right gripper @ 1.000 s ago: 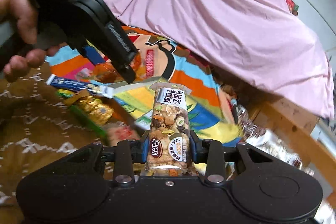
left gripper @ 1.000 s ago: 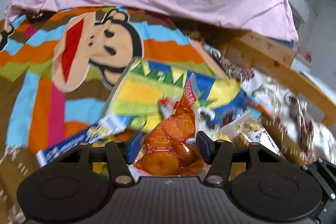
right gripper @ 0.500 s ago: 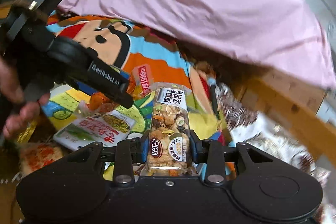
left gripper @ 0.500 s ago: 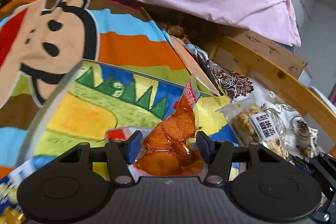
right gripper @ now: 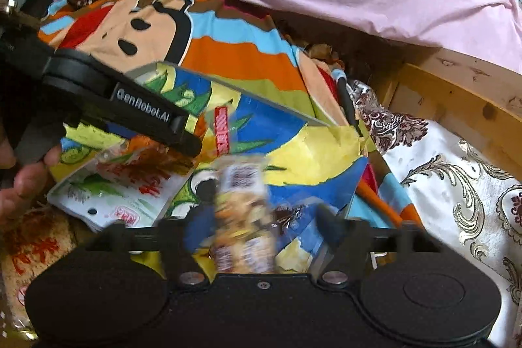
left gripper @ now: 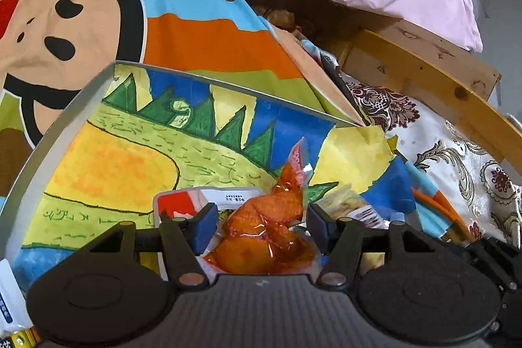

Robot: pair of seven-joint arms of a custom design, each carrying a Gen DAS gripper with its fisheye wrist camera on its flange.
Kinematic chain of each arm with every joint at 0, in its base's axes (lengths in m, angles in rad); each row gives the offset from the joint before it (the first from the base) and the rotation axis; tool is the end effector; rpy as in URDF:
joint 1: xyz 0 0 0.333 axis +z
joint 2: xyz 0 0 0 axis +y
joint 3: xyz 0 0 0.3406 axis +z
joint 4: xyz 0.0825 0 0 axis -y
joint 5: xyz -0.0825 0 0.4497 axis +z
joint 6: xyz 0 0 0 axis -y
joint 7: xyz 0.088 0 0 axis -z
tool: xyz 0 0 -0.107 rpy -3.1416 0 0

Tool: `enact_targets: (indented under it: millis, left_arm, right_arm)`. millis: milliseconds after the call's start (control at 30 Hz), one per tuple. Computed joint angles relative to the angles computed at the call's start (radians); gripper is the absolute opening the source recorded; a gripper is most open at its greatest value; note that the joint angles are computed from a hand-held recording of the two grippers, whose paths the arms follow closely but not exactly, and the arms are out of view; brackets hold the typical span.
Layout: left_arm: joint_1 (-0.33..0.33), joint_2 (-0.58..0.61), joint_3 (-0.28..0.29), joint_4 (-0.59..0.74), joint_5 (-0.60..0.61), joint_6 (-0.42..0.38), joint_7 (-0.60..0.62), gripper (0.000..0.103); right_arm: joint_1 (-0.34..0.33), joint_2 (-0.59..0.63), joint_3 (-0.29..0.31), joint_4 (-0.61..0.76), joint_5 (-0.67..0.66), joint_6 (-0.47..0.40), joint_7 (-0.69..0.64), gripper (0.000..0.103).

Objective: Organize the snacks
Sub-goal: 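Lower both bags into the tray and open both tools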

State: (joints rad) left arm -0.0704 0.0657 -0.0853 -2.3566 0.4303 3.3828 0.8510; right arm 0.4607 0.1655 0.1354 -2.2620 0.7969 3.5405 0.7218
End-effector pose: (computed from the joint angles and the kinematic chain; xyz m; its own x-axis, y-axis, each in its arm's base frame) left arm 0.5792 -0.1374 0.3880 -0.0503 -0.9525 0.3005 -0.6268 -0.2041 -0.7520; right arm 0.5478 0.2632 0.3759 0.3866 -0.8990 0.2058 -0.4227 -0.3711 -0.8268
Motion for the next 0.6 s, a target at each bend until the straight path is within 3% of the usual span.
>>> enact_targets:
  millis: [67, 133, 200, 267, 400, 600]
  left_arm:
    - [0.004, -0.015, -0.004, -0.007, 0.006, -0.014, -0.012, 0.066]
    - [0.020, -0.029, -0.012, -0.013, 0.031, -0.009, -0.043, 0.077]
    - [-0.001, -0.052, -0.007, -0.037, -0.073, 0.002, 0.042, 0.084]
    - [0.006, -0.078, -0.021, -0.056, -0.119, 0.006, 0.083, 0.084]
    - [0.085, -0.149, -0.134, -0.119, -0.327, 0.039, 0.260, 0.090]
    - [0.151, -0.276, -0.188, -0.216, -0.324, 0.103, 0.265, 0.097]
  right_arm:
    - [-0.008, -0.013, 0.003, -0.008, -0.011, 0.000, 0.021, 0.081]
    - [-0.002, -0.030, 0.004, -0.020, 0.007, 0.023, 0.027, 0.084]
    - [-0.010, -0.053, 0.012, -0.041, -0.005, 0.042, 0.068, 0.087]
    - [-0.018, -0.080, 0.017, -0.065, -0.026, 0.064, 0.122, 0.089]
    - [-0.017, -0.131, 0.023, -0.107, -0.043, 0.131, 0.207, 0.096]
    - [-0.004, -0.231, 0.027, -0.181, -0.087, 0.185, 0.317, 0.102]
